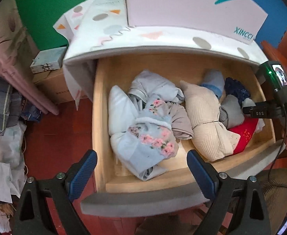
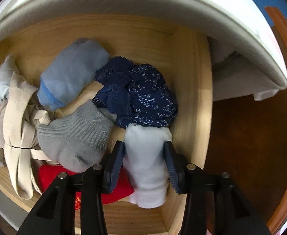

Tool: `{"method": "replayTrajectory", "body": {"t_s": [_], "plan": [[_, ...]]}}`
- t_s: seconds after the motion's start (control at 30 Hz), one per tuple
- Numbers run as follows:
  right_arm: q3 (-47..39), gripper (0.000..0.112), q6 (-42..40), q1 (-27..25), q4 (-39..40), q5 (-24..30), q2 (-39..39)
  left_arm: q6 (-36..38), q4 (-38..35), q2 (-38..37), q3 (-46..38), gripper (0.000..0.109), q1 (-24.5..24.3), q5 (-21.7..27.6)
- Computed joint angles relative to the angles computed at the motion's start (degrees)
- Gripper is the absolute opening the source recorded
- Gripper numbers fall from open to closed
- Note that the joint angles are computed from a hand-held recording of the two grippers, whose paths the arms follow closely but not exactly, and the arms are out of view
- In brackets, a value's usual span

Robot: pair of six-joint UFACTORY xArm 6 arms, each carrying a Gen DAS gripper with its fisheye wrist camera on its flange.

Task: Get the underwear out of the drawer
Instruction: 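Grasp the white sock with the right tool while the left tool grasps the floral blue sock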

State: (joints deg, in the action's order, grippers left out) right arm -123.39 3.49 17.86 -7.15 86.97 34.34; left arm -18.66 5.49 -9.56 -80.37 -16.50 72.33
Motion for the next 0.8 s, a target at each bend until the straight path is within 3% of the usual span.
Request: {"method": "replayTrajectory", "body": {"t_s": [0.27, 0.33, 0.4, 0.47, 0.5, 0.67, 0.8], "plan": [[-0.6, 0.051, -0.6, 2.8, -3.5, -0.2, 1.7, -0.6, 0.2, 7.3, -5.3, 0.095, -1.0, 2.7], [0.6, 0.05, 0.6, 2.7, -3.2, -1.3, 1.3, -1.3, -0.5, 7.9, -5.2, 0.095, -0.7, 2.1], [4.8, 0.038, 1.7, 2.6, -3.4, -3.0, -1.6, -2.7, -1.1, 8.3, -5.0, 0.093, -0.5, 1.6], [5.5, 0.035, 1.6, 1.5, -1.0, -3.7, -2.1, -3.0, -2.5, 8.5, -4.8, 0.066, -0.1, 1.7], [6.2, 0.034, 1.6, 1.2, -0.4, -4.2, -2.6, -3.2, -2.5, 8.9, -5.0, 0.061, 0.0, 2.4], [8.9, 0.032, 1.3, -0.6, 0.9, -5.9, -4.9, -4.4, -1.4, 7.6, -3.2, 0.039, 0.2, 1.7], [9.2, 0.031, 1.6, -0.6, 1.2, -5.9, -6.2, -4.4, -3.0, 6.6, -2.6, 0.031, 1.5, 1.2]]}}
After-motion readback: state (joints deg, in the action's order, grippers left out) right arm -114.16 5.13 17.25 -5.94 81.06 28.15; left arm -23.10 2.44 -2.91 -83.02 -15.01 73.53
